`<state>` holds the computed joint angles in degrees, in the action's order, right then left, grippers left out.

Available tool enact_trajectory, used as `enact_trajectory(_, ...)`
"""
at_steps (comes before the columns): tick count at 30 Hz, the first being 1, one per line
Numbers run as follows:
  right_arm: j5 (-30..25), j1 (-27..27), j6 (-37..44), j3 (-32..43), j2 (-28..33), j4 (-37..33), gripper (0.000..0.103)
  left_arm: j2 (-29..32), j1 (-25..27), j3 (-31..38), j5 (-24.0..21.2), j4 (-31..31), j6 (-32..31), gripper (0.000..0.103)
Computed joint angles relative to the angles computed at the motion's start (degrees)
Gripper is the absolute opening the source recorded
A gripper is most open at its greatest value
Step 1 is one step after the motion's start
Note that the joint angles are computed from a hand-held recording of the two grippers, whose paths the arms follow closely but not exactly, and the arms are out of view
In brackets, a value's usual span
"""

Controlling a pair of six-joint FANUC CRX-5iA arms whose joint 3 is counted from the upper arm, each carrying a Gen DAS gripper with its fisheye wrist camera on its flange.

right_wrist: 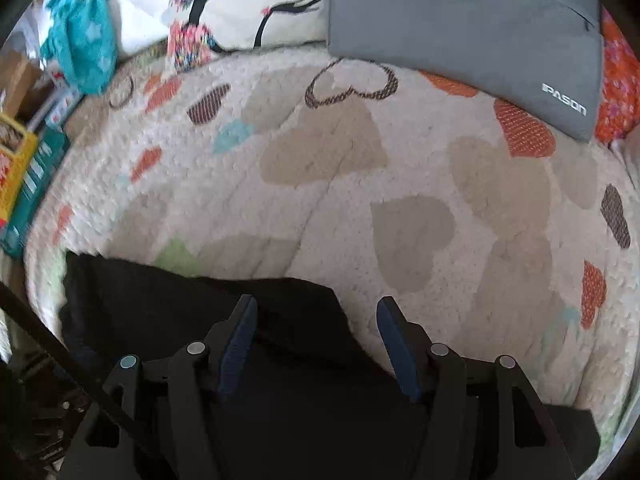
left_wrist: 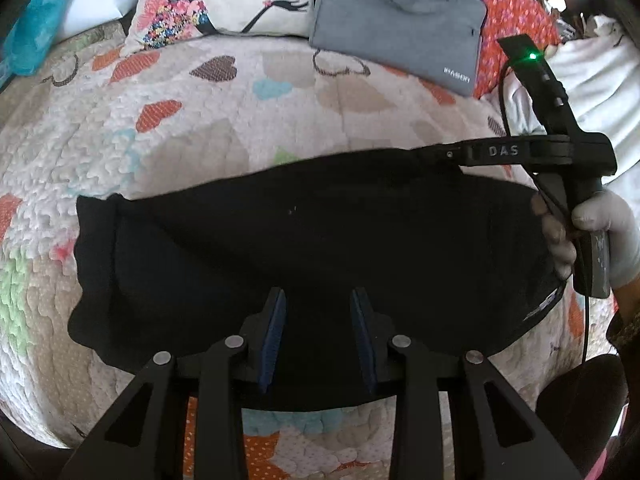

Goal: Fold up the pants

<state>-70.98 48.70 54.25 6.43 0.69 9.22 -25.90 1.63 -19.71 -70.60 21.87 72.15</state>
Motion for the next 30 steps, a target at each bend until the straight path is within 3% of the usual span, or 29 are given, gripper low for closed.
enact_trajectory(1, 0.05, -0.03, 0.91, -0.45, -0.09, 0.05, 0.064, -0.06, 0.03, -0.04, -0.11, -0.31, 0.14, 0.032)
enact_trajectory(2, 0.1, -0.04, 1.64, -0.54, 0.09, -0.23, 0.033, 0.22, -0.22, -0.06, 0.22, -0.71, 0.73, 0.033)
enact_trajectory(3, -0.34, -0.4, 2.19, 0.03, 0.49, -1.24, 0.012, 0.26, 0.14, -0.13, 0.13, -0.68, 1.04, 0.033)
enact_trajectory(9, -0.62, -0.47, -0.21, 1.92, 2.82, 3.79, 0.008, 3.44, 1.24, 0.46, -0.96, 0.81, 4.02, 0.034)
enact_trajectory(10, -0.78, -0.48, -0.82, 2.46, 3.68, 5.31, 0.0, 3.75, 1.43, 0.43, -1.31, 1.07, 4.4, 0.034)
enact_trajectory(15, -1.8, -2.22, -4.38, 5.52, 7.05, 9.35, 0.001, 3.91, 1.18, 0.43, -1.02, 1.14, 4.91, 0.034)
enact_trajectory(16, -1.69, -2.63, -4.96, 5.66, 7.14, 9.39, 0.001, 3.75, 1.37, 0.3, -0.97, 1.5, 4.57, 0.034)
enact_trajectory(18, 0.86, -4.77, -3.36, 5.88, 5.41, 2.78, 0.007, 3.19, 2.3, -0.29, -0.51, 3.07, 3.91, 0.034)
enact_trajectory(19, 1.34, -5.64, -2.17, 5.87, 4.33, -0.75, 0.026, 2.89, 2.94, -0.6, -0.22, 3.91, 3.66, 0.034)
enact_trajectory(20, 1.44, -5.9, -1.26, 5.66, 3.66, -2.33, 0.057, 2.73, 3.28, -0.58, 0.04, 3.96, 4.09, 0.034)
enact_trajectory(22, 1.69, -5.5, -0.09, 4.46, 2.38, -3.39, 0.078, 2.77, 3.64, -0.08, 0.12, 2.48, 6.06, 0.034)
enact_trajectory(26, -0.1, -4.18, 1.73, 2.96, 2.17, -3.6, 0.078, 2.5, 5.64, 0.35, -1.77, -1.55, 9.53, 0.032)
enact_trajectory(27, -0.72, -4.08, 2.51, 3.05, 2.36, -4.35, 0.074, 1.93, 7.63, -0.8, -2.41, 0.29, 8.01, 0.031)
enact_trajectory(28, -1.32, -4.04, 4.04, 3.41, 2.62, -5.73, 0.034, 1.12, 9.96, -2.21, -3.09, 2.59, 6.1, 0.031)
enact_trajectory(29, -1.52, -3.24, 4.07, 3.18, 2.61, -4.82, 0.015, 0.55, 11.69, -3.2, -3.7, 4.05, 4.73, 0.03)
enact_trajectory(30, -1.55, -2.68, 3.42, 3.09, 2.65, -3.57, 0.013, 0.02, 13.49, -4.32, -4.4, 5.81, 2.98, 0.029)
